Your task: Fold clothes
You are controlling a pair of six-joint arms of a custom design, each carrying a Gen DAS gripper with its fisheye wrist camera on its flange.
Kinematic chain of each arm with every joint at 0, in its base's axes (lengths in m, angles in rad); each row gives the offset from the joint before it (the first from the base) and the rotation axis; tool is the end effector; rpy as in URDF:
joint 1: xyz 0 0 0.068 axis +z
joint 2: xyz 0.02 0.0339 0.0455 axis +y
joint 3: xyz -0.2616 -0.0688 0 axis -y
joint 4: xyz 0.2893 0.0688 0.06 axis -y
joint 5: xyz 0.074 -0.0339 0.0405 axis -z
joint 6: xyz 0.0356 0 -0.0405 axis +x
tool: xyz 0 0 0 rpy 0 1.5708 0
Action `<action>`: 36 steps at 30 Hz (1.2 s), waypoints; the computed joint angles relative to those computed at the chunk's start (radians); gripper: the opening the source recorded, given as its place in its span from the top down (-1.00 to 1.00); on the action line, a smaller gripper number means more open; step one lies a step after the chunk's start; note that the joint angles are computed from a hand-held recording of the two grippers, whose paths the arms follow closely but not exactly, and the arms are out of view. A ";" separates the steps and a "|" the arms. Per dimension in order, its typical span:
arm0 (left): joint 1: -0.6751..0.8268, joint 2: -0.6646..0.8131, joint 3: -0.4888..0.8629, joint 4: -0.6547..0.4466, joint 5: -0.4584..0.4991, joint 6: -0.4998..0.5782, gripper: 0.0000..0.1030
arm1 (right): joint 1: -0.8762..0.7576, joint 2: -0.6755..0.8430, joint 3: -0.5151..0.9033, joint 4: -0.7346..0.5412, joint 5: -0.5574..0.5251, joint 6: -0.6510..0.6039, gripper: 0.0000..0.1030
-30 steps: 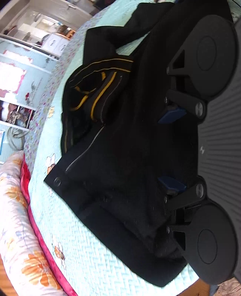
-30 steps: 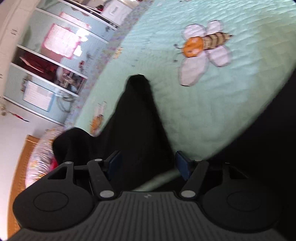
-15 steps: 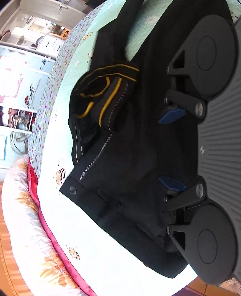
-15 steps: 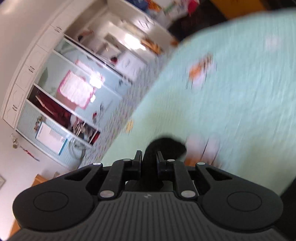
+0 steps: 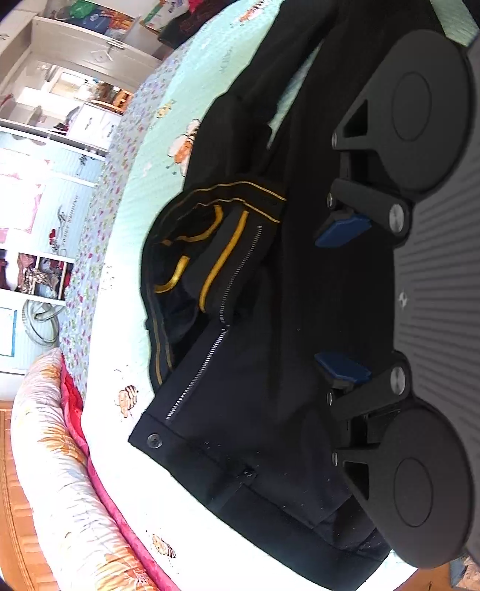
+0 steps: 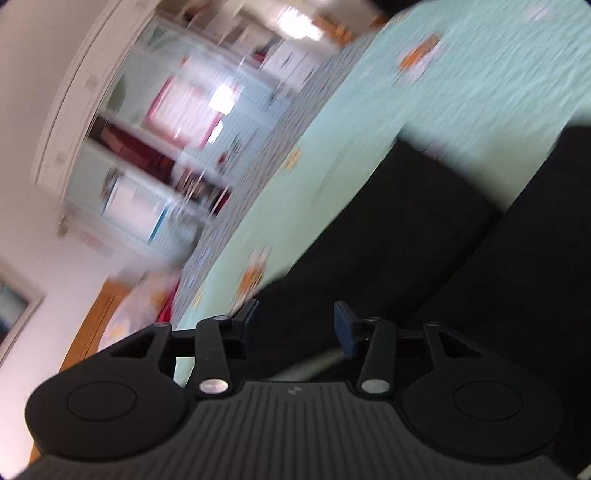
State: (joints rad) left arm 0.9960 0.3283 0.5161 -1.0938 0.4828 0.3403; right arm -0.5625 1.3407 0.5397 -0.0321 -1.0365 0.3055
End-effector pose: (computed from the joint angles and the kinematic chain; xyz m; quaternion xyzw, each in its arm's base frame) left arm 0.0739 0.0837 0.2277 -0.2217 0.8941 0.0189 0.3887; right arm 0.2420 -0.1163 0.1341 0.1787 0.8102 0.4181 0.3698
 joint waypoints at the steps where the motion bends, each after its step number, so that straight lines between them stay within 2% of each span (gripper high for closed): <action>1: 0.016 -0.001 0.006 -0.006 0.018 0.012 -0.29 | 0.072 -0.031 -0.032 -0.003 0.009 0.010 0.03; 3: 0.016 0.003 0.017 -0.001 0.036 0.021 -0.29 | 0.211 -0.069 -0.088 0.024 0.071 0.053 0.01; 5: -0.051 0.016 0.023 0.048 0.012 -0.009 -0.29 | 0.330 -0.080 -0.128 0.049 0.123 0.097 0.01; 7: -0.146 0.055 0.030 0.129 -0.011 -0.056 -0.37 | 0.404 -0.087 -0.155 0.054 0.162 0.115 0.01; 9: -0.266 0.141 0.033 0.260 -0.056 -0.133 -0.40 | 0.458 -0.097 -0.174 0.050 0.198 0.122 0.01; 12: -0.393 0.357 0.047 0.507 -0.153 -0.241 -0.41 | 0.450 -0.106 -0.169 0.023 0.195 0.116 0.00; 15: -0.411 0.683 0.142 0.693 -0.203 -0.358 -0.41 | 0.438 -0.110 -0.163 -0.004 0.189 0.104 0.00; 19: -0.350 1.040 0.334 0.791 -0.201 -0.487 -0.41 | 0.386 -0.043 -0.146 -0.005 0.143 0.062 0.00; 22: -0.298 1.203 0.493 0.829 -0.151 -0.566 -0.30 | 0.381 -0.022 -0.136 0.001 0.136 0.066 0.00; 24: -0.271 1.277 0.602 0.896 -0.181 -0.628 -0.20 | 0.378 -0.008 -0.129 0.005 0.132 0.069 0.00; 26: -0.233 1.406 0.783 0.858 -0.211 -0.696 -0.14 | 0.372 0.000 -0.124 0.000 0.126 0.064 0.00; 27: -0.199 1.490 0.896 0.786 -0.172 -0.760 -0.11 | 0.370 0.002 -0.121 -0.004 0.126 0.062 0.00; 28: -0.163 1.573 1.005 0.713 -0.116 -0.830 -0.08 | 0.369 -0.002 -0.122 -0.009 0.128 0.060 0.00; 30: -0.086 1.694 1.129 0.593 0.063 -0.950 -0.10 | 0.366 -0.017 -0.124 -0.025 0.133 0.058 0.00; 31: -0.061 1.716 1.141 0.552 0.115 -0.942 -0.10 | 0.366 -0.019 -0.124 -0.026 0.136 0.058 0.00; 32: -0.042 1.695 1.103 0.555 0.133 -0.889 -0.10 | 0.367 -0.020 -0.125 -0.028 0.139 0.057 0.00; 34: -0.007 1.607 0.988 0.581 0.126 -0.720 -0.12 | 0.367 -0.024 -0.125 -0.032 0.145 0.057 0.00; 36: 0.049 1.548 0.918 0.538 0.179 -0.579 -0.13 | 0.372 -0.022 -0.120 -0.037 0.153 0.061 0.00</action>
